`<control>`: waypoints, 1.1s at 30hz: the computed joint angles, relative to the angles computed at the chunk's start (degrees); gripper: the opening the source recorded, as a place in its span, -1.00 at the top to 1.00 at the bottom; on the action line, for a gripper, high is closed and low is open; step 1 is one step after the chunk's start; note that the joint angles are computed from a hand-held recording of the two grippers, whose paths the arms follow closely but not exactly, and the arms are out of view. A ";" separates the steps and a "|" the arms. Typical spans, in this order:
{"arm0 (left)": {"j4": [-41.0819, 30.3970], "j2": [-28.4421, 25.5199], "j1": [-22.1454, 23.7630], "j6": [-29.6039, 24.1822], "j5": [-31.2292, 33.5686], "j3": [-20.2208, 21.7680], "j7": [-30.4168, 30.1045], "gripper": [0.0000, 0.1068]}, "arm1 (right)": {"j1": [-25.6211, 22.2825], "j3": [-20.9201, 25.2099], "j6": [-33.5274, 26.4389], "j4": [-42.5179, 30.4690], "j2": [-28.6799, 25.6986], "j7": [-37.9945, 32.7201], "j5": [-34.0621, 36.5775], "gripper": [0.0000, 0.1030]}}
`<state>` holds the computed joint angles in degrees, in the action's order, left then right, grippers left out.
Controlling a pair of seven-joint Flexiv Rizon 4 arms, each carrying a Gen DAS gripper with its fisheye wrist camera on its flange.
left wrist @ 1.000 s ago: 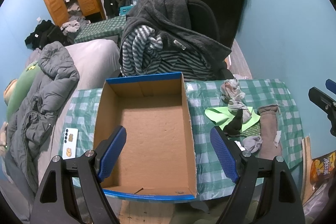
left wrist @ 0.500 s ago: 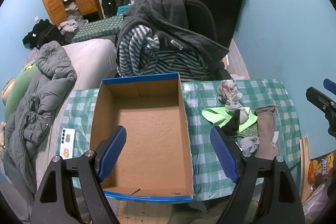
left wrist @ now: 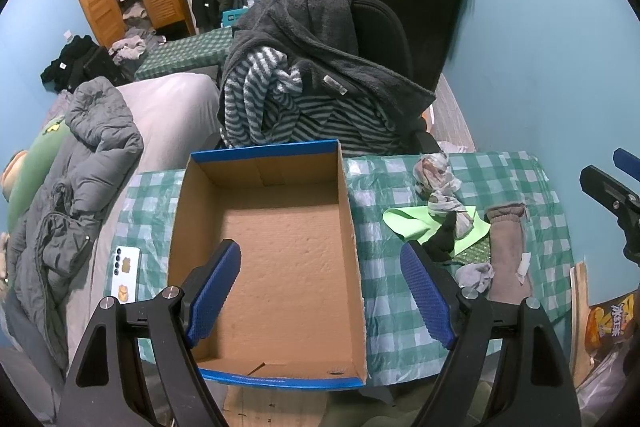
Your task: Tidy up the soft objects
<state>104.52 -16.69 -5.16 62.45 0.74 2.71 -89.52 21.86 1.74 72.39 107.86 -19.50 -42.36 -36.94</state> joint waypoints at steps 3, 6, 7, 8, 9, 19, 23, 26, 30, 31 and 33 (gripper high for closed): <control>-0.17 -0.12 -0.11 -0.06 0.28 0.06 -0.19 -0.58 | 0.11 -0.16 0.03 0.09 0.05 0.22 -0.21 -0.96; -1.04 -0.80 -0.34 -0.17 0.74 0.11 -0.55 -0.58 | 0.07 -0.23 0.18 0.05 -0.05 0.25 -0.34 -0.96; -1.26 -0.98 -0.41 -0.23 0.87 0.15 -0.67 -0.58 | 0.00 -0.10 0.05 -0.06 -0.09 0.09 -0.13 -0.96; -1.65 -1.27 -0.47 -0.43 0.95 0.16 -0.79 -0.58 | 0.03 -0.08 -0.13 -0.11 -0.05 0.09 -0.07 -0.96; -1.74 -1.32 -0.40 -0.50 0.81 0.10 -0.65 -0.58 | 0.02 -0.05 -0.16 -0.11 -0.04 0.05 -0.01 -0.96; -3.01 -2.31 -0.46 -0.99 0.41 0.01 -0.23 -0.58 | 0.01 0.05 -0.43 -0.63 -0.28 -0.59 0.37 -0.96; -3.07 -2.29 -0.70 -0.94 0.88 0.28 -0.71 -0.58 | -0.09 0.20 -0.55 -0.98 -0.42 -1.07 0.81 -0.96; -2.98 -2.25 -0.52 -0.84 0.60 0.12 -0.27 -0.58 | -0.03 0.09 -0.42 -0.95 -0.42 -1.06 0.87 -0.96; -3.28 -2.44 -0.64 -1.30 0.54 -0.03 -0.04 -0.58 | -0.17 0.30 -0.47 -0.94 -0.50 -1.44 1.55 -0.96; -3.31 -2.47 -0.71 -1.32 0.56 -0.07 0.00 -0.58 | -0.29 0.57 -0.64 -1.09 -0.52 -1.81 2.03 -0.96; -3.33 -2.64 -0.84 -1.44 0.39 -0.32 0.28 -0.58 | -0.91 1.43 -1.11 -1.68 -0.89 -3.22 4.00 -0.96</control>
